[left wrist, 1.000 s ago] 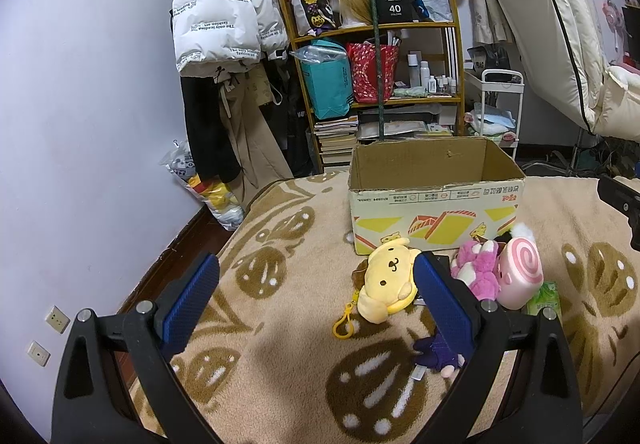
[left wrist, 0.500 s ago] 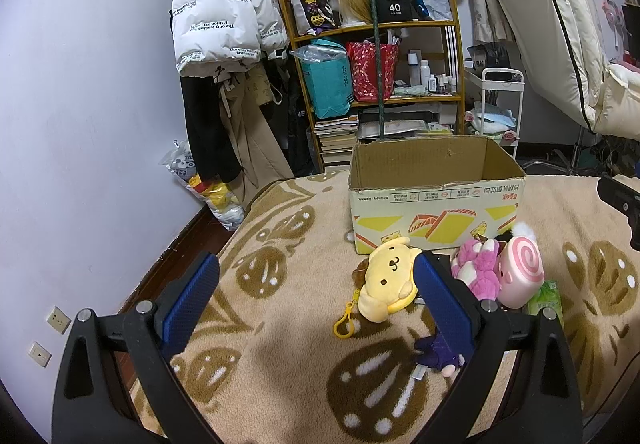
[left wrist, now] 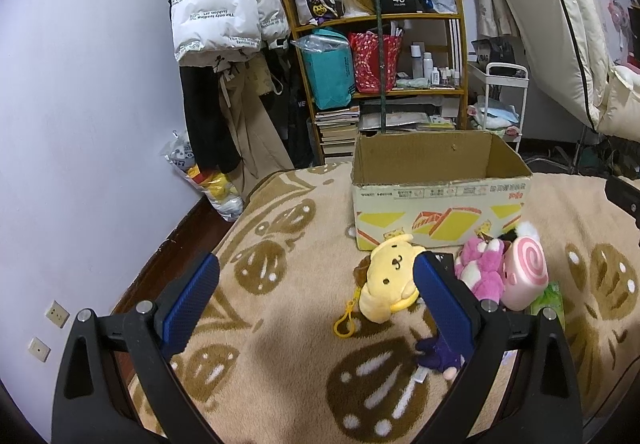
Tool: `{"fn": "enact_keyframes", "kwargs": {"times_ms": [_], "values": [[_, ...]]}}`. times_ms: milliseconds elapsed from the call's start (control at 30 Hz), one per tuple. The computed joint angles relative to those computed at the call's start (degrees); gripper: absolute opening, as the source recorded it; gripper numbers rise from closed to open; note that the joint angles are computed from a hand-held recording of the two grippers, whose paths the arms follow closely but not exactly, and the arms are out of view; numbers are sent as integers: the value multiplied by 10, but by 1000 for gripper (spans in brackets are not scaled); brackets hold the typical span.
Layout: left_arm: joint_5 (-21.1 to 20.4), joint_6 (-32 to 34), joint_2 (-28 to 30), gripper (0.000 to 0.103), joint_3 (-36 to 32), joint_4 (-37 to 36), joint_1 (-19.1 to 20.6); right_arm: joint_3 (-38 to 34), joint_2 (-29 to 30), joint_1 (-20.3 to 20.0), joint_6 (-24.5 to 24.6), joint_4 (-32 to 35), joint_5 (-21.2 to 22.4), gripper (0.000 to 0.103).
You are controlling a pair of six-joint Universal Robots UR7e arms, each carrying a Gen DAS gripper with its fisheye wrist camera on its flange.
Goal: Organize soft objects
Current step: 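Grasp the yellow plush dog with the left tool while the right tool grasps the pink swirl cushion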
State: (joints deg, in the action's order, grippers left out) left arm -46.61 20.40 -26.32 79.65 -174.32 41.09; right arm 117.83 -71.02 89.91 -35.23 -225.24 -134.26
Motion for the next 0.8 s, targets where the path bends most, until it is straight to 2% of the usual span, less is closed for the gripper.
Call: {"fn": "enact_keyframes", "kwargs": {"times_ms": [67,200,367,600,800], "values": [[8,-11,6,96,-12,1,-2,-3,0,-4,4,7,6,103],[-4,-41,10,96,-32,39,4,-7,3,-7,1,14,10,103],[1,-32,27,96,-56,47,5,-19,10,-10,0,36,10,103],[0,-24,67,96,-116,89,10,-51,11,-16,18,116,3,103],[-19,-58,91,96,-161,165,22,-62,10,-26,41,172,3,103]]}}
